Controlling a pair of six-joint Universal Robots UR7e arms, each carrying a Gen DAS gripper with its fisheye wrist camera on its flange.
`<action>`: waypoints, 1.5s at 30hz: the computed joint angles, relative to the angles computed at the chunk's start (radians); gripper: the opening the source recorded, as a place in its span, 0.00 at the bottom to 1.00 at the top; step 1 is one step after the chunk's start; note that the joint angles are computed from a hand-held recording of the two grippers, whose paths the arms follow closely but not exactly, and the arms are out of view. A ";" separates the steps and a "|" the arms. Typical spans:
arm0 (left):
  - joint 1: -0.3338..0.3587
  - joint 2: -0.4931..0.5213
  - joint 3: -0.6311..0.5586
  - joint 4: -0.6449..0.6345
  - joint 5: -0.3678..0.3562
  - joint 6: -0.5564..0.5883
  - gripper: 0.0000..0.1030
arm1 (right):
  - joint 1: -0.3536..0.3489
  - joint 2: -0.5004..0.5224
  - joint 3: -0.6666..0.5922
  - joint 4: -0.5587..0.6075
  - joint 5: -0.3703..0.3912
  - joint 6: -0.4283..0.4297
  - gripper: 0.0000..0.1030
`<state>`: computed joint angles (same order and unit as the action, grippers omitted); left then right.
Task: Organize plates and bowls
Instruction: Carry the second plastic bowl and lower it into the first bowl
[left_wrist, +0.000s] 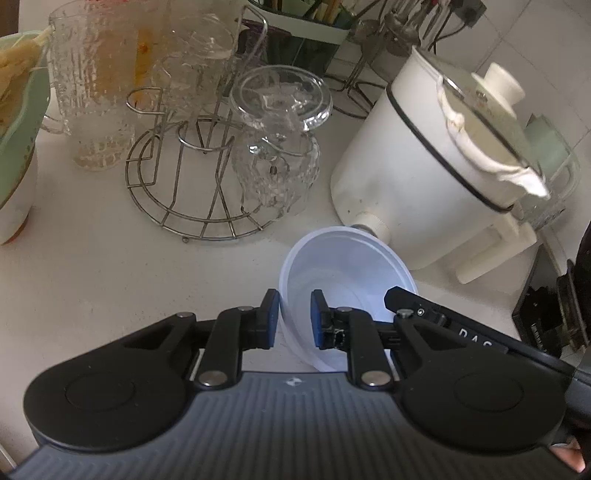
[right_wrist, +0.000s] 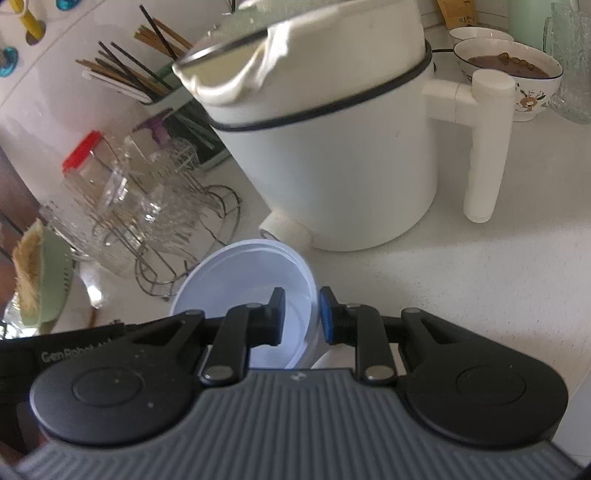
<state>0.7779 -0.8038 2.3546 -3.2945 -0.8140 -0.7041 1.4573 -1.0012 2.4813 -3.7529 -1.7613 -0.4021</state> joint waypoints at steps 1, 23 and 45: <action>-0.004 -0.006 0.005 -0.001 0.002 -0.006 0.21 | -0.002 -0.009 0.006 -0.001 0.009 -0.005 0.22; -0.284 -0.321 0.235 0.222 0.131 -0.374 0.21 | 0.056 -0.199 0.178 0.006 0.168 0.032 0.23; -0.549 -0.757 0.418 0.944 0.100 -1.074 0.21 | 0.154 -0.166 0.206 0.120 0.182 -0.046 0.22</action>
